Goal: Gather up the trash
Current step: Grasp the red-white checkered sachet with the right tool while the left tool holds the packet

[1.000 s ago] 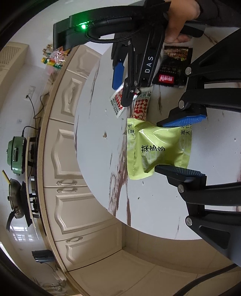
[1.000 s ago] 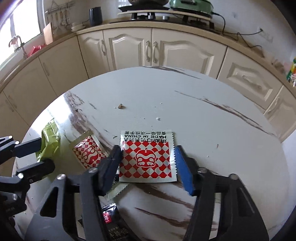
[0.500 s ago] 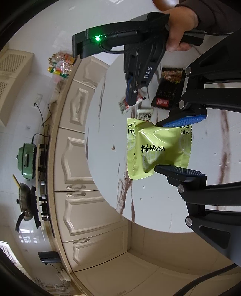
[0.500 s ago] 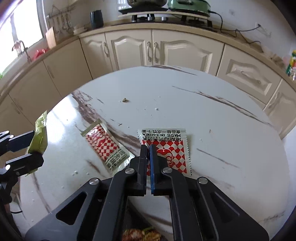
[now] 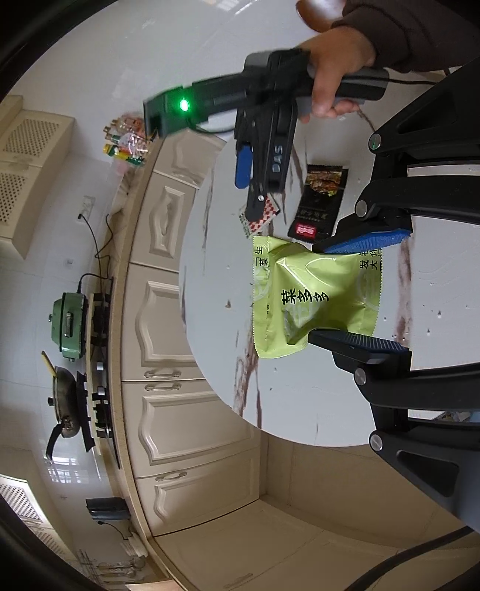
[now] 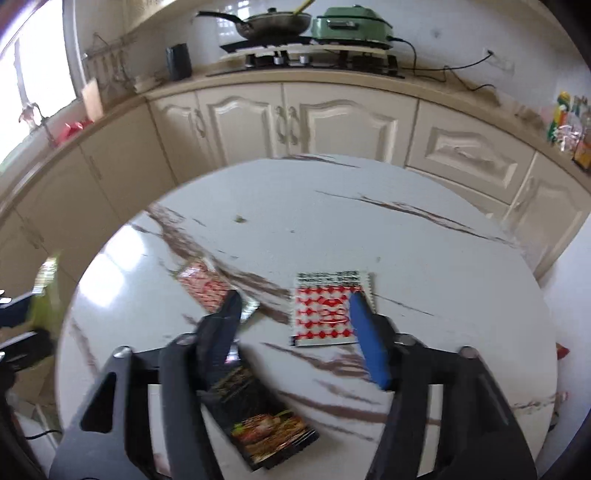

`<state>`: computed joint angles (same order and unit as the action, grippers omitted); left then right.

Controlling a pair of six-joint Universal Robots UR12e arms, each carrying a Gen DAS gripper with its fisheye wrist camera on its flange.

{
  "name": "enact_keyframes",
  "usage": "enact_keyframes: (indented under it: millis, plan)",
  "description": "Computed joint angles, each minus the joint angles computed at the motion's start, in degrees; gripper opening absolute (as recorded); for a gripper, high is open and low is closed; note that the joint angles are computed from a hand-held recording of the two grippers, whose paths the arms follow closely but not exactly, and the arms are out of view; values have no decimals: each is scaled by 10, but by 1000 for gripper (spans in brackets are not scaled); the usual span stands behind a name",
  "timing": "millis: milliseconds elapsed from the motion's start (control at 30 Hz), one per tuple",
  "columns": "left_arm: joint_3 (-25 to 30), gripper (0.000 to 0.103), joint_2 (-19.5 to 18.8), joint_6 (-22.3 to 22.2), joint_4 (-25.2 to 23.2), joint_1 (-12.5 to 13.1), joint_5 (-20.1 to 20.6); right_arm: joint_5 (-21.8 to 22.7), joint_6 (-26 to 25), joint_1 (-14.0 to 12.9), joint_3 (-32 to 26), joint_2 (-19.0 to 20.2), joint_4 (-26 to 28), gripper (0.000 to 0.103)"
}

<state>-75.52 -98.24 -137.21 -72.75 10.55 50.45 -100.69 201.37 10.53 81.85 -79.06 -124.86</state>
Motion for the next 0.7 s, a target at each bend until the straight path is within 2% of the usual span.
enact_keyframes:
  millis: [67,233,400,467,567,600,700]
  plan:
    - [1,36,0,0,-2,-4,5,8,1,-2,2,3,8,60]
    - [13,36,-15,-12,-2,-20,20,-6,1,-7,1,11,29,64]
    - [27,36,-34,-28,0,-34,34,8,-12,-15,9,11,22,66]
    - [29,36,-38,-38,4,-40,40,8,-20,-16,11,12,16,63]
    - [32,36,-43,-43,6,-44,46,5,-21,-17,15,10,10,54]
    - [32,36,-43,-45,7,-45,46,10,-22,-19,18,9,6,44]
    - [34,36,-44,-44,7,-45,49,12,-26,-19,16,6,13,29]
